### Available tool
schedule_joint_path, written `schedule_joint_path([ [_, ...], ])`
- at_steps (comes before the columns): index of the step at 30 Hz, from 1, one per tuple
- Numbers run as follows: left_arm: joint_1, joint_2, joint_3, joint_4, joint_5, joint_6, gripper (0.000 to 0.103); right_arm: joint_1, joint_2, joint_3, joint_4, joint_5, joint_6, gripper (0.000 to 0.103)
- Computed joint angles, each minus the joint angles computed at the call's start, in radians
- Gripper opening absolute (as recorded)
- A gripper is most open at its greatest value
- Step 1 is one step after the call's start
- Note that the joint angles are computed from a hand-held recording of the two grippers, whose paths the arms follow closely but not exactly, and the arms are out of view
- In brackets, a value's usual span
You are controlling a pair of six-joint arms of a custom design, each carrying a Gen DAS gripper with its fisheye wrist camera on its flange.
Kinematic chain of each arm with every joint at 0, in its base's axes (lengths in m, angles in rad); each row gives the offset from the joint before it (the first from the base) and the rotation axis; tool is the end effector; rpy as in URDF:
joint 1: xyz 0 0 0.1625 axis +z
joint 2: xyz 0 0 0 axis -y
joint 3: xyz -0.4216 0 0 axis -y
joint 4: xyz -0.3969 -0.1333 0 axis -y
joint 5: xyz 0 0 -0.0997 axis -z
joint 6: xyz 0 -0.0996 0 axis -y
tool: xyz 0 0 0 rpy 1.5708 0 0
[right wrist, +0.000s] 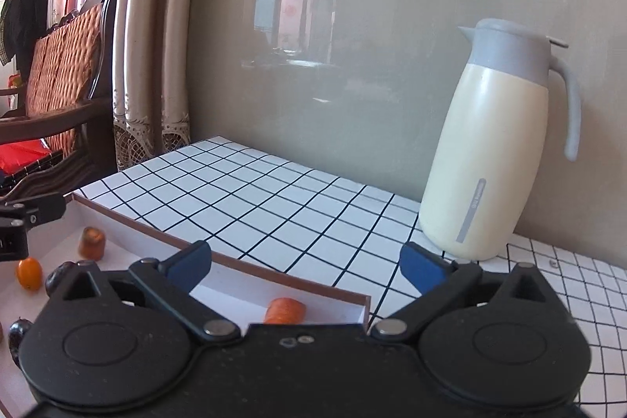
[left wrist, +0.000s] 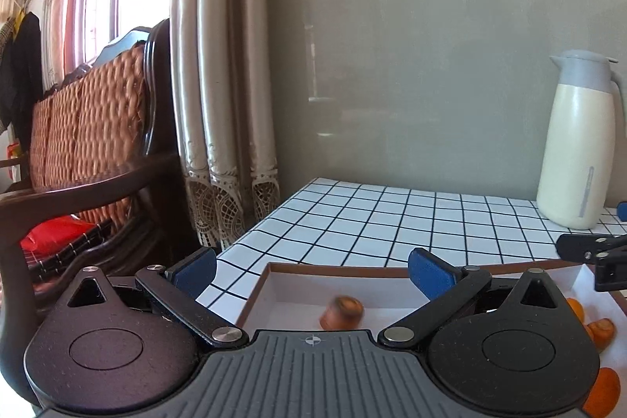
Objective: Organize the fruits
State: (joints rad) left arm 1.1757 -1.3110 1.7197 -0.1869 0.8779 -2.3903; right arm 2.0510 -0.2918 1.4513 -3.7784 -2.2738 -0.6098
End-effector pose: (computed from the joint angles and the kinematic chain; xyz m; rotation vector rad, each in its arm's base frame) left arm -0.0204 -0.5607 0.2981 0.5664 1.8830 -1.3659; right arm 0.3744 -0.5695 -0.0316 0.7176 -2.0538 1.1769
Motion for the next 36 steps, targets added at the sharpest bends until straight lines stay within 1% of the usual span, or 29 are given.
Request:
schedule_joint_path([
  [5,0.001,0.005,-0.007,0.028,-0.004,-0.003,0.103,0.001,0.000,0.000,0.004,0.001,0.008,0.097],
  [14,-0.001,0.005,-0.005,0.022,-0.016,0.011,0.103,0.002,-0.006,0.010,0.011,0.004,0.014,0.097],
  [18,-0.008,-0.004,0.010,0.007,-0.028,0.026,0.103,0.007,-0.010,0.020,0.001,-0.001,0.005,0.097],
  [22,-0.033,-0.031,0.032,0.017,-0.051,0.004,0.103,0.024,-0.025,0.048,-0.015,-0.020,0.008,0.097],
  [25,-0.069,-0.079,0.080,0.012,-0.071,0.011,0.103,0.051,-0.054,0.090,-0.031,-0.033,0.030,0.097],
  [28,-0.112,-0.149,0.144,0.033,-0.081,-0.038,0.103,0.089,-0.082,0.148,-0.088,-0.037,0.029,0.097],
  [31,-0.169,-0.221,0.208,0.073,-0.122,-0.120,0.103,0.135,-0.109,0.209,-0.138,-0.068,0.014,0.097],
  [34,-0.249,-0.304,0.289,0.091,-0.189,-0.155,0.103,0.182,-0.139,0.275,-0.175,-0.104,0.012,0.097],
  [36,-0.307,-0.355,0.333,0.125,-0.234,-0.184,0.103,0.212,-0.155,0.313,-0.190,-0.134,0.022,0.097],
])
